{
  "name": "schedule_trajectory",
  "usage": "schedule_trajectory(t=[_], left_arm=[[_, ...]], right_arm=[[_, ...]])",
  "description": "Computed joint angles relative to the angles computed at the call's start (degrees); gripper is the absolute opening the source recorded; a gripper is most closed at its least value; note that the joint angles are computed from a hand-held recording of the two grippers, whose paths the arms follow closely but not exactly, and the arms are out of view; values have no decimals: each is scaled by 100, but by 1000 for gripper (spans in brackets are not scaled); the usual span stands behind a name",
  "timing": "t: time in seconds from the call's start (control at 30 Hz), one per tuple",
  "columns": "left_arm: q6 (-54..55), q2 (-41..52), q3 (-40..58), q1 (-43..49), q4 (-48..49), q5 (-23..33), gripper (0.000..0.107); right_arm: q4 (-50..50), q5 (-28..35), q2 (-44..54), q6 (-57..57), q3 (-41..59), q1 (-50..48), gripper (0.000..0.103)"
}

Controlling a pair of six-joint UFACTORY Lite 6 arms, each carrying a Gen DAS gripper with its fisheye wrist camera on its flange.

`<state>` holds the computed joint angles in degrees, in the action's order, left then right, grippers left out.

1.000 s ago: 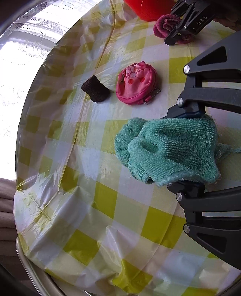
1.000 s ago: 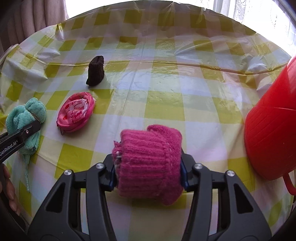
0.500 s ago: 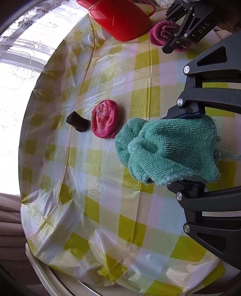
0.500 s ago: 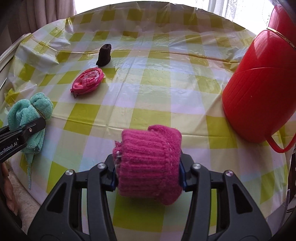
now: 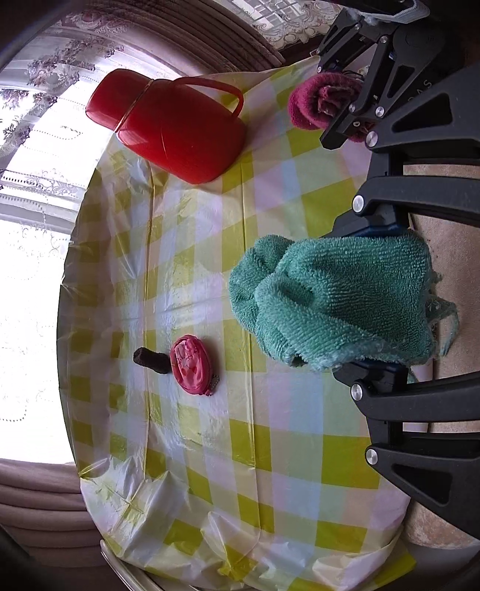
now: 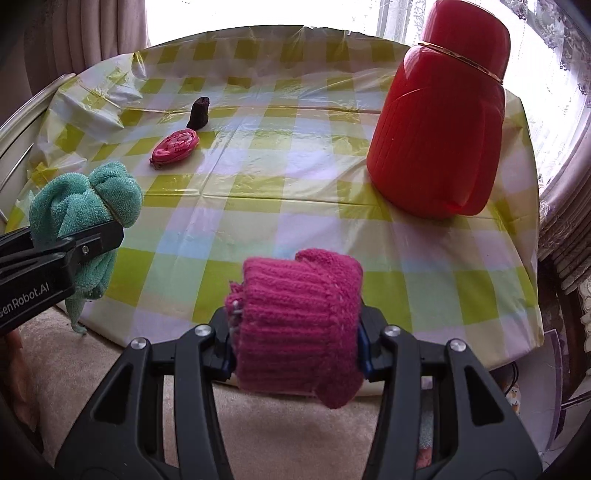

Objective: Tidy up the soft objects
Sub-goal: 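Lift the green towel and pink hat and carry them toward the white box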

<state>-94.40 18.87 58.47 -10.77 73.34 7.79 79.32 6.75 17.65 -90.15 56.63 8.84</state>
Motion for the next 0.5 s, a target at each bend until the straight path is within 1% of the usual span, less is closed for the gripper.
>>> schedule_trajectory(t=[0.1, 0.27, 0.37, 0.5], left_arm=[[-442, -230, -177, -351, 298, 17, 48], [-781, -428, -260, -954, 475, 7, 48], [-465, -437, -160, -1357, 59, 49, 48], [415, -303, 153, -1886, -895, 186, 48]], right_arm=[[268, 185, -413, -478, -424, -414, 52], [-213, 633, -898, -597, -839, -1381, 52], [-481, 916, -1021, -707, -938, -2119, 52], [-745, 1245, -1053, -888, -893, -3087, 53]])
